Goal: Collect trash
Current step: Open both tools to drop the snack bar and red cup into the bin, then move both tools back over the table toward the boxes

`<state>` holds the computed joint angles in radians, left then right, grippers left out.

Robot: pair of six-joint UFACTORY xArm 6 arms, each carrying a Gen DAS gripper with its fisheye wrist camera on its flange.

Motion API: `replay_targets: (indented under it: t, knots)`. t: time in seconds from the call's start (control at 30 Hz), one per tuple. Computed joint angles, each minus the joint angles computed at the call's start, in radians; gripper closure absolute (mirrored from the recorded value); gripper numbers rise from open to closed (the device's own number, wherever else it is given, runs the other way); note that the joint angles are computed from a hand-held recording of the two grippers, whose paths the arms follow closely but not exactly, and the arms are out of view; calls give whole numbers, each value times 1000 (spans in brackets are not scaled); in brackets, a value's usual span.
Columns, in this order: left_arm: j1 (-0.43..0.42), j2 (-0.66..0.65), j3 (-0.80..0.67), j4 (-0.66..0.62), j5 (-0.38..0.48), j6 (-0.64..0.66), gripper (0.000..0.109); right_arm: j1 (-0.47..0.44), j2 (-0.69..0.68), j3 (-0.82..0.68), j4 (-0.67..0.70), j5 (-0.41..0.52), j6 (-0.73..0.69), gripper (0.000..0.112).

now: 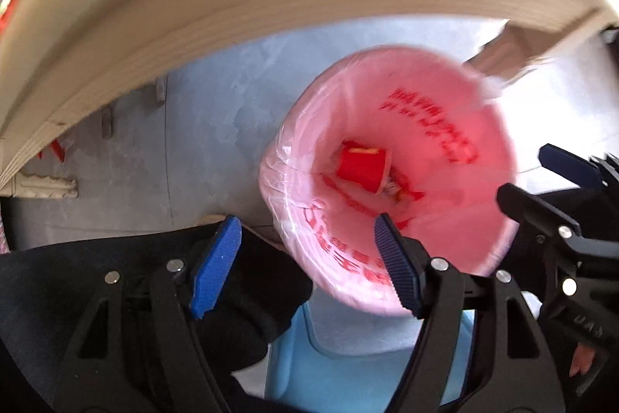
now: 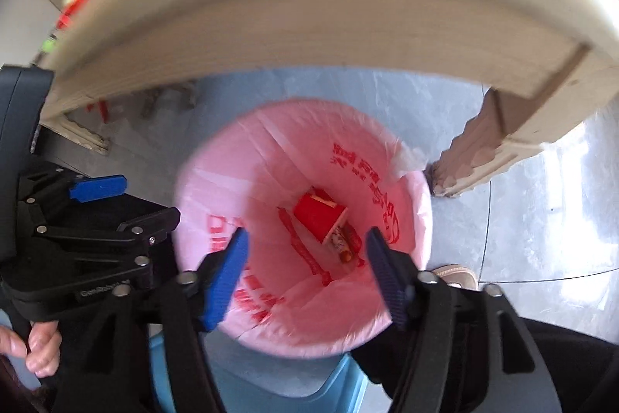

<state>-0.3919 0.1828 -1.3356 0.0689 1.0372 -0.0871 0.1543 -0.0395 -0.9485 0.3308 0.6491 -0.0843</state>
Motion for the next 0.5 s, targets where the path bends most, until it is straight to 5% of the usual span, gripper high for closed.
replay_targets:
  t: [0.07,0.27,0.5]
  knots:
    - [8,-84,24,-19,-14,54,38,-5,-69,20,1,5,2,29]
    - [73,-269,-45,-148,-85,290,18,-65,-260,-48,27,102,-56,18]
    - [134,-159,-454,-242,-2,648,13,-161,-229,-388,113,269,-135,16]
